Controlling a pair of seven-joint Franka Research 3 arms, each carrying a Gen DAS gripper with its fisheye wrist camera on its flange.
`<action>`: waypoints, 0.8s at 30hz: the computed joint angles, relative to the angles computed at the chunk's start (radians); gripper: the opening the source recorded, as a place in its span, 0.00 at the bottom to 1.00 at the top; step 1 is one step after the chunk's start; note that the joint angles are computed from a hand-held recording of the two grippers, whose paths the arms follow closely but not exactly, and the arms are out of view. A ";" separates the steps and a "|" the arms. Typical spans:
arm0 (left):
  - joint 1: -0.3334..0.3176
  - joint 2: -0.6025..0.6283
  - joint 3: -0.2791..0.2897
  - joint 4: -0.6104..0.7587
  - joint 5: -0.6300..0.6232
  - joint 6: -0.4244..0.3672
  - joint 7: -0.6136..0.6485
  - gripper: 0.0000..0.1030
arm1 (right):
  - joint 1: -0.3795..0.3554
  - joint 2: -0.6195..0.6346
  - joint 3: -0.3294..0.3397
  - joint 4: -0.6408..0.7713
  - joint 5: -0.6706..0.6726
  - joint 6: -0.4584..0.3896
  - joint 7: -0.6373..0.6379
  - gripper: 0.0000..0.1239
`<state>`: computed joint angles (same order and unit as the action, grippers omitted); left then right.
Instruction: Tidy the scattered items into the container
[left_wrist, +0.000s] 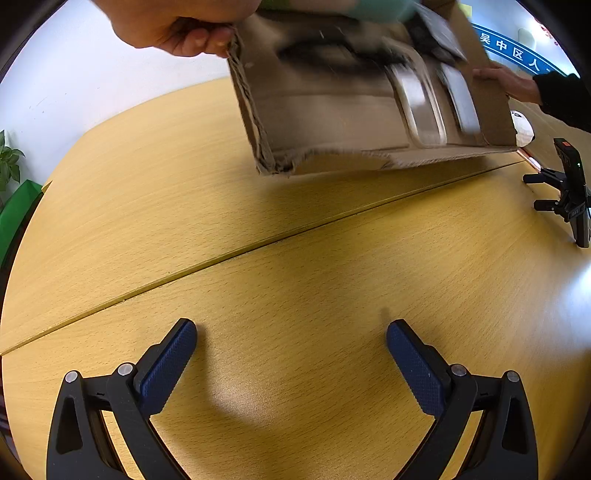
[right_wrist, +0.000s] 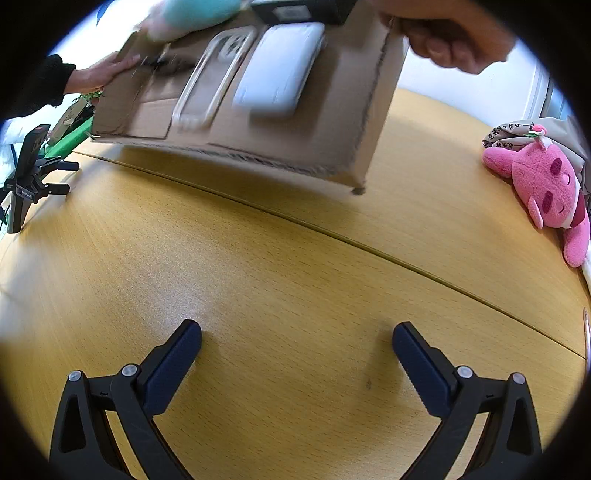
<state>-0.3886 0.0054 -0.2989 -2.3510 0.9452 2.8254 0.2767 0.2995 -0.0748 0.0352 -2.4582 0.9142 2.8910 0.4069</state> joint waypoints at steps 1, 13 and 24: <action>0.000 0.000 0.000 0.000 0.000 0.000 -0.001 1.00 | 0.000 -0.001 0.000 0.000 -0.001 0.000 0.000 0.83; -0.003 0.002 -0.001 0.001 0.007 -0.004 -0.013 1.00 | 0.001 -0.001 0.000 -0.001 -0.002 0.000 0.002 0.83; -0.005 0.002 -0.001 0.002 0.010 -0.007 -0.019 1.00 | 0.001 0.000 0.000 0.000 0.001 0.001 -0.002 0.83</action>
